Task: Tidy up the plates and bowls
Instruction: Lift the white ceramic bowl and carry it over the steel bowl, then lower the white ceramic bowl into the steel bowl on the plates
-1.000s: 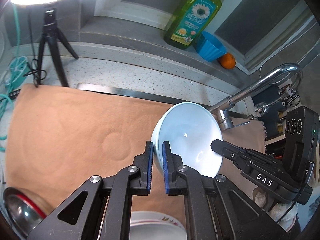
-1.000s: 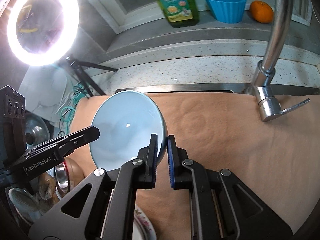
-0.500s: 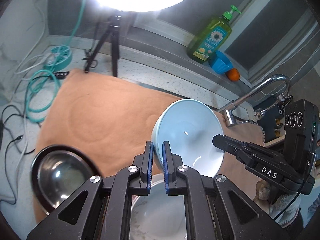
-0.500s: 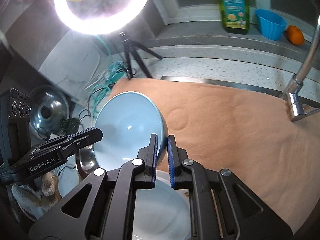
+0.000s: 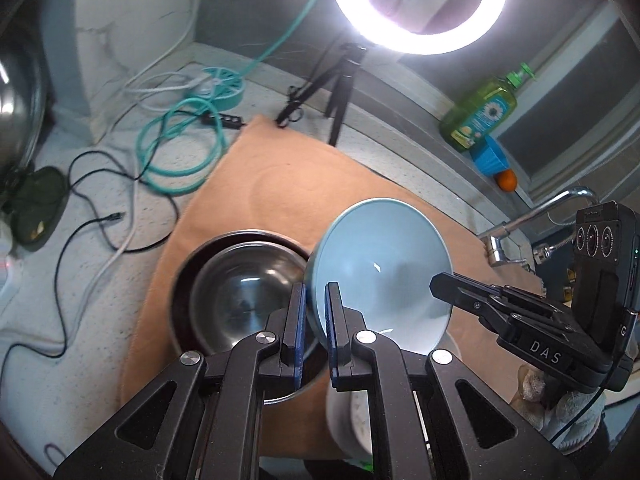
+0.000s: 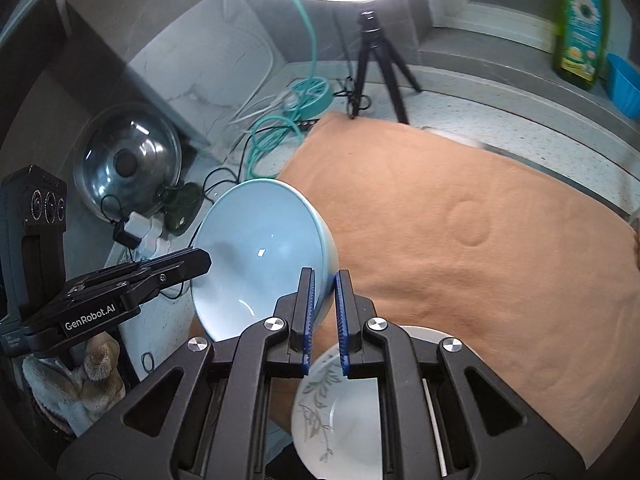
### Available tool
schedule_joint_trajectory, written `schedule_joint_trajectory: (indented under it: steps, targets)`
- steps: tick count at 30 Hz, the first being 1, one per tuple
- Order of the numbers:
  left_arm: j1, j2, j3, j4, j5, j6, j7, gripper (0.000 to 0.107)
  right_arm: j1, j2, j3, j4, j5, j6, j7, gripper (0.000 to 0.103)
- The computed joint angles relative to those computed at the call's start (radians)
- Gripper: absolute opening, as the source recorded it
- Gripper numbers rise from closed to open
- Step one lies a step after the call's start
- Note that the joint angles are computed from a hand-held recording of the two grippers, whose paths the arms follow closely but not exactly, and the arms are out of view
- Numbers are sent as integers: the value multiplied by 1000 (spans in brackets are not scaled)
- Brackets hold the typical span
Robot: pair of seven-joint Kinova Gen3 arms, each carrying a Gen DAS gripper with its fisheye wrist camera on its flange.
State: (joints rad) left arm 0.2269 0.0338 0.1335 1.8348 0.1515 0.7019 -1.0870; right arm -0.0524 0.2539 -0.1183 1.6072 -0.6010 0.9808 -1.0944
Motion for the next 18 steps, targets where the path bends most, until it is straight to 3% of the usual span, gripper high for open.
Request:
schedule_joint_trajectory:
  steps: [18]
  targets:
    - [-71, -12, -37, 91, 51, 6, -54, 8, -134, 87, -44, -40, 129, -29, -119, 10]
